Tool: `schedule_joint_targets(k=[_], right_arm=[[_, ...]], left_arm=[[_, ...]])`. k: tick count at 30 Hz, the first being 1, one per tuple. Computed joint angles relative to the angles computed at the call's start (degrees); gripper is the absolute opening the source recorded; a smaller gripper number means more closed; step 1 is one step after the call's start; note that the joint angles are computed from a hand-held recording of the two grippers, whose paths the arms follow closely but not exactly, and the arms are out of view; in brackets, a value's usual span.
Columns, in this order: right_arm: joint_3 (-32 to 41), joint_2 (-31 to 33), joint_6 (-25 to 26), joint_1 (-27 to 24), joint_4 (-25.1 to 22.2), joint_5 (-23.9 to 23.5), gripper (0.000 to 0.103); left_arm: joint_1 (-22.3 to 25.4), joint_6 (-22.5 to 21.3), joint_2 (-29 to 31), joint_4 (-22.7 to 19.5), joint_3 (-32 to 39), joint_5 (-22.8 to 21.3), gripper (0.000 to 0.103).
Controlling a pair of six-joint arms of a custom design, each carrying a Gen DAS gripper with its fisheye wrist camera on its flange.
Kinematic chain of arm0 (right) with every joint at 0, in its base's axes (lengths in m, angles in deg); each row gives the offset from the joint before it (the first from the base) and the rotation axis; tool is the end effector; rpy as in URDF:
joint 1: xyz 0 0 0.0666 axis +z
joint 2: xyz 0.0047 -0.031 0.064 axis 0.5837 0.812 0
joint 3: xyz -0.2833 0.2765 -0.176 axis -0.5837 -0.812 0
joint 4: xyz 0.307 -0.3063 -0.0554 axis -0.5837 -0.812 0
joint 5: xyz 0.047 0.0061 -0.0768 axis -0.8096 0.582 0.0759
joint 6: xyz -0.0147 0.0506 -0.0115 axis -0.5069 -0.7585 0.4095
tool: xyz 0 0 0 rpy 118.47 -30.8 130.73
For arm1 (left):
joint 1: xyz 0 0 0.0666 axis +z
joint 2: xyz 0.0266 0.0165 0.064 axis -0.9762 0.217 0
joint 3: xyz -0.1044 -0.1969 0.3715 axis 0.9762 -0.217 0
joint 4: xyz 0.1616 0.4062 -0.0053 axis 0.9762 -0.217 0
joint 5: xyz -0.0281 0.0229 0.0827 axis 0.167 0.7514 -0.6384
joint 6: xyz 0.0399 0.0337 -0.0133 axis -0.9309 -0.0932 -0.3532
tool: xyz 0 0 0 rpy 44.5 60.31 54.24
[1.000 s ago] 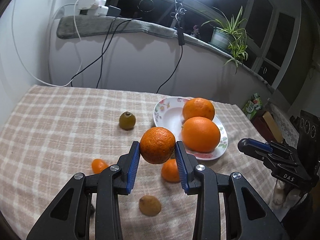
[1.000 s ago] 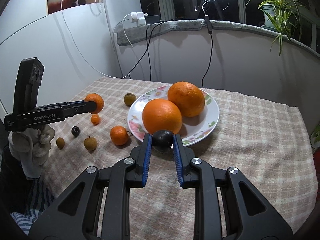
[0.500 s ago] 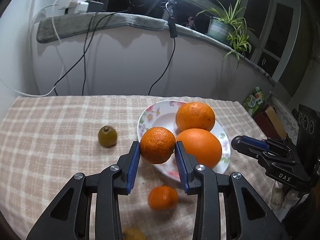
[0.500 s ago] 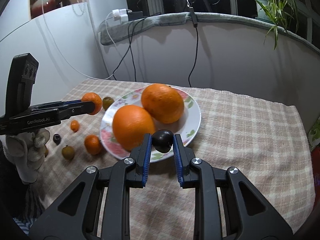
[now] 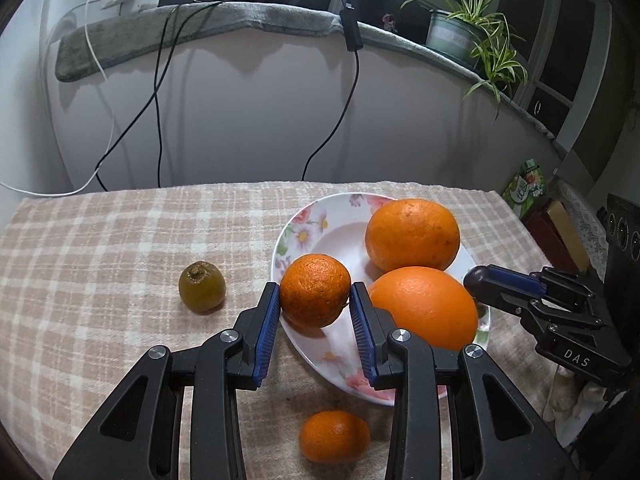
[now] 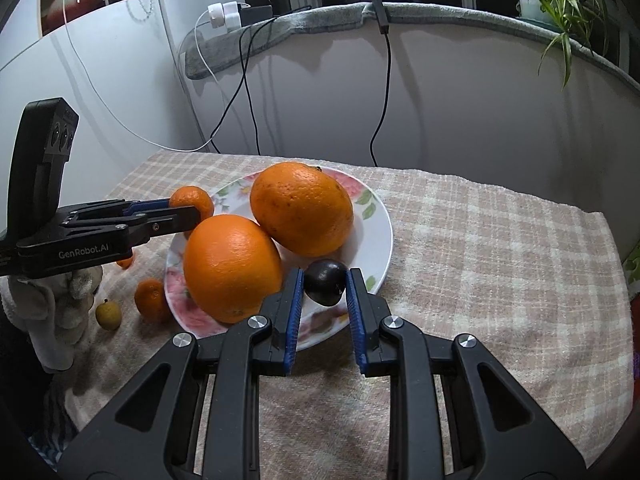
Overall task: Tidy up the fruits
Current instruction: 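Carry the plum in the right gripper over the white plate while the left carries the tangerine there, then open both grippers to drop the plum and tangerine onto the white plate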
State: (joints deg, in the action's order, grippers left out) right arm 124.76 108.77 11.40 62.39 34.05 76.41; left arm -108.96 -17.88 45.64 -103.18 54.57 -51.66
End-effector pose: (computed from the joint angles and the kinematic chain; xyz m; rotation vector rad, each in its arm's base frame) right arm 0.4373 0.2119 0.5463 -0.0857 2.3323 0.1720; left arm 0.5443 -0.3420 0.5300 0.5957 2.3128 -0.5543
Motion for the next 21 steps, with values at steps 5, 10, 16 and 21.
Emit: schedule_joint_targets(k=[5,10,16,21], right_arm=[[0.36,0.24,0.24,-0.06,-0.75,-0.68,0.023],[0.82,0.53,0.92,0.4,-1.23,0.07,0.023],[1.2,0.75,1.22,0.67,-1.77,0.45,0.029],[1.09,0.28,1.67,1.22,-1.32,1.77,0.05]], left_arm=[[0.15,0.08,0.42,-0.64,0.58,0.23,0.034],[0.08,-0.16,0.69,-1.33,1.15,0.09,0.035],[0.07,-0.09,0.47,-1.48,0.96,0.0,0.035],[0.06,0.05,-0.11,-0.5,0.51,0.02,0.045]])
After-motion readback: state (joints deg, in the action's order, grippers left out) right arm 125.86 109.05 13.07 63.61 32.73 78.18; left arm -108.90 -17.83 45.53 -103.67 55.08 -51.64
